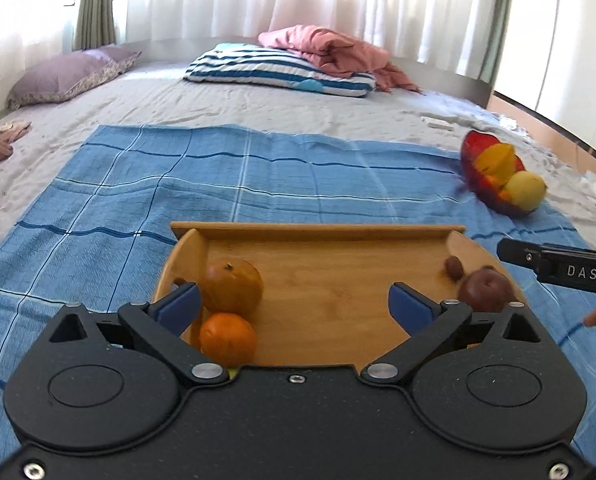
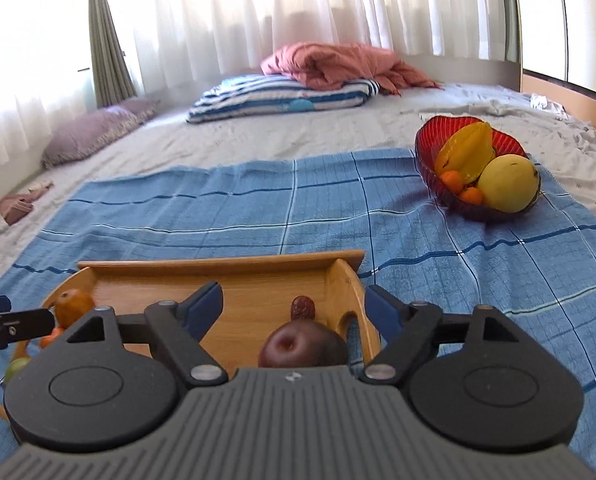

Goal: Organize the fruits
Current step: 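Open both grippers to release the large orange and date onto the tray, then move both grippers back toward the small orange and dates on the cloth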

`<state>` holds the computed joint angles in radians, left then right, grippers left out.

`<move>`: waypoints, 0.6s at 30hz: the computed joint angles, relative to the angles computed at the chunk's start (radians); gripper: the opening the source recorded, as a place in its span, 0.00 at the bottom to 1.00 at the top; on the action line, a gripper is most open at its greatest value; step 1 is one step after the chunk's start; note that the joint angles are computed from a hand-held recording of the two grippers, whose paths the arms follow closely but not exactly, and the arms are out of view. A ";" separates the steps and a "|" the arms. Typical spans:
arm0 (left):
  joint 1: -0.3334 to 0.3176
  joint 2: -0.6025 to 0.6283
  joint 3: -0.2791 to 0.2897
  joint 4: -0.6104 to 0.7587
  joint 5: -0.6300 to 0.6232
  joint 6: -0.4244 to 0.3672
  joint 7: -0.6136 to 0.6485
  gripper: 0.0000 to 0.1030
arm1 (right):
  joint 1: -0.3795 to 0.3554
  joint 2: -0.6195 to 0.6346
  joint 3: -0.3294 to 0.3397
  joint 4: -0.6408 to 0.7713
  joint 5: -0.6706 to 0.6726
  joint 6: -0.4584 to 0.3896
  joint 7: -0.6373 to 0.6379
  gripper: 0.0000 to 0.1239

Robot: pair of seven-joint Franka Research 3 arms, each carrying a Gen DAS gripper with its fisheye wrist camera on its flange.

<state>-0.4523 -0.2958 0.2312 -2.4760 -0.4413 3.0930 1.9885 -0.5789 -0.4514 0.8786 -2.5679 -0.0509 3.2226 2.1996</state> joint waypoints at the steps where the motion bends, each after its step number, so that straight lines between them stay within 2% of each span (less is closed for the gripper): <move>1: -0.007 -0.019 0.001 -0.020 -0.002 0.007 0.010 0.98 | -0.005 -0.003 0.009 -0.002 0.024 0.004 -0.019 0.71; 4: -0.029 -0.071 0.013 -0.076 0.017 0.028 0.008 0.98 | 0.011 -0.062 0.013 -0.056 0.028 0.046 0.002 0.72; 8: -0.061 -0.141 0.038 -0.149 0.058 0.048 -0.017 0.98 | 0.007 -0.181 0.073 -0.131 0.088 0.099 0.000 0.73; 13: -0.072 -0.211 0.050 -0.227 0.116 0.070 -0.062 0.99 | 0.041 -0.242 0.094 -0.186 0.160 0.131 -0.012 0.77; 18: -0.072 -0.271 0.059 -0.296 0.178 0.083 -0.103 0.99 | 0.054 -0.342 0.166 -0.251 0.218 0.166 -0.002 0.80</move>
